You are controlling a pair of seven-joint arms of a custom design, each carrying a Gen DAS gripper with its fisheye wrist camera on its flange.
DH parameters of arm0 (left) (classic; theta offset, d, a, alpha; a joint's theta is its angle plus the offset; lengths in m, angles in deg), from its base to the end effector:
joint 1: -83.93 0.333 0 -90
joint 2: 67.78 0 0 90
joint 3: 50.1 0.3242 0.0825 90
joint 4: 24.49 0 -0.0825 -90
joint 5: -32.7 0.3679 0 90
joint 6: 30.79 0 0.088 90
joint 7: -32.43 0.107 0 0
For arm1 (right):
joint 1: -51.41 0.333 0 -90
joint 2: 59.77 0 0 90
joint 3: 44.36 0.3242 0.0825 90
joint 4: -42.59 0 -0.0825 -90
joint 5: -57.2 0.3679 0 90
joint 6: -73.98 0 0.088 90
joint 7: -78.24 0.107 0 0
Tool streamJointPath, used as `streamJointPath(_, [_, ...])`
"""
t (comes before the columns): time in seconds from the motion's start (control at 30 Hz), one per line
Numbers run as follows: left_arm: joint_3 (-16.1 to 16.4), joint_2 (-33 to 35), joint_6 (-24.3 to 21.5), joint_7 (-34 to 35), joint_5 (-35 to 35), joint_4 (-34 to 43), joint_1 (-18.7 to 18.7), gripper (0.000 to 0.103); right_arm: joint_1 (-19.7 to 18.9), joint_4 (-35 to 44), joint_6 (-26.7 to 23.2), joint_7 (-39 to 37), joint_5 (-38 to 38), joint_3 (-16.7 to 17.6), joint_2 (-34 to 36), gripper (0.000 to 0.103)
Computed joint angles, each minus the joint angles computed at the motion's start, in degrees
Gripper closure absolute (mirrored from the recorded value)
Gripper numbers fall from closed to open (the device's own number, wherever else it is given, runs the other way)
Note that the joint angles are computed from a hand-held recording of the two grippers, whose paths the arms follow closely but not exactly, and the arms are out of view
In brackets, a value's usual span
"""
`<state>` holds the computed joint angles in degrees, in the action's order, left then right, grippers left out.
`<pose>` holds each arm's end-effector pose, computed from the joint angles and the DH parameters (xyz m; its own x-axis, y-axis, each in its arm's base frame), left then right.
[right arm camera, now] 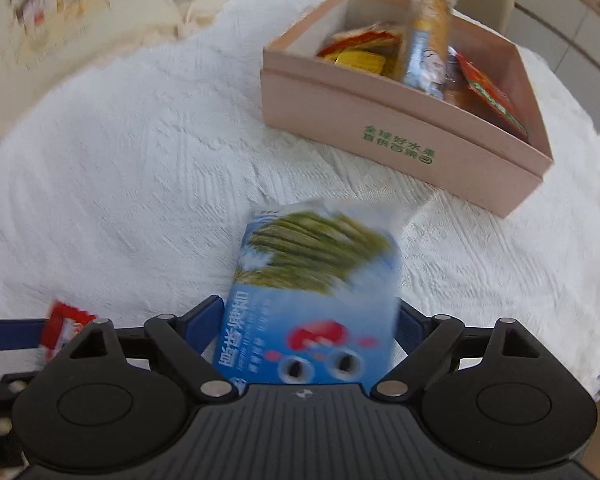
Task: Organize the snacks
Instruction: 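Grasp the blue seaweed pack with the right gripper and lift it, then carry the small red packet and blue seaweed pack into the pink box, release both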
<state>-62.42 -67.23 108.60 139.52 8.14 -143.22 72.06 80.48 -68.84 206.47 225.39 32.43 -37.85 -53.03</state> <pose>0.5163 -0.2329 0.4786 -0.4595 -0.8477 0.2651 -0.8583 0.3471 -0.3781 0.4905 0.3382 0.4643 -0.1303 -0.9911 0.0284 -0.9070 0.1076 -0.4071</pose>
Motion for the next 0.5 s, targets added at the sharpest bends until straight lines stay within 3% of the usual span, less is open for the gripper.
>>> streamJointPath(0.17, [0.00, 0.17, -0.57, 0.26, -0.19, 0.17, 0.02, 0.047, 0.79, -1.61, -1.84, -0.76, -4.88, 0.34, -1.81, 0.009])
streamJointPath(0.4, [-0.39, 0.49, -2.03, 3.22, -3.18, 0.84, -0.07, 0.047, -4.05, -17.96, 16.48, 1.24, 1.86, 1.45, -12.91, 0.021])
streamJointPath(0.5, [-0.49, 0.76, -3.19, 4.83, -5.58, 1.94, -0.11, 0.047, -6.75, -20.42, 17.17, 3.62, 0.43, 3.68, -17.29, 0.022])
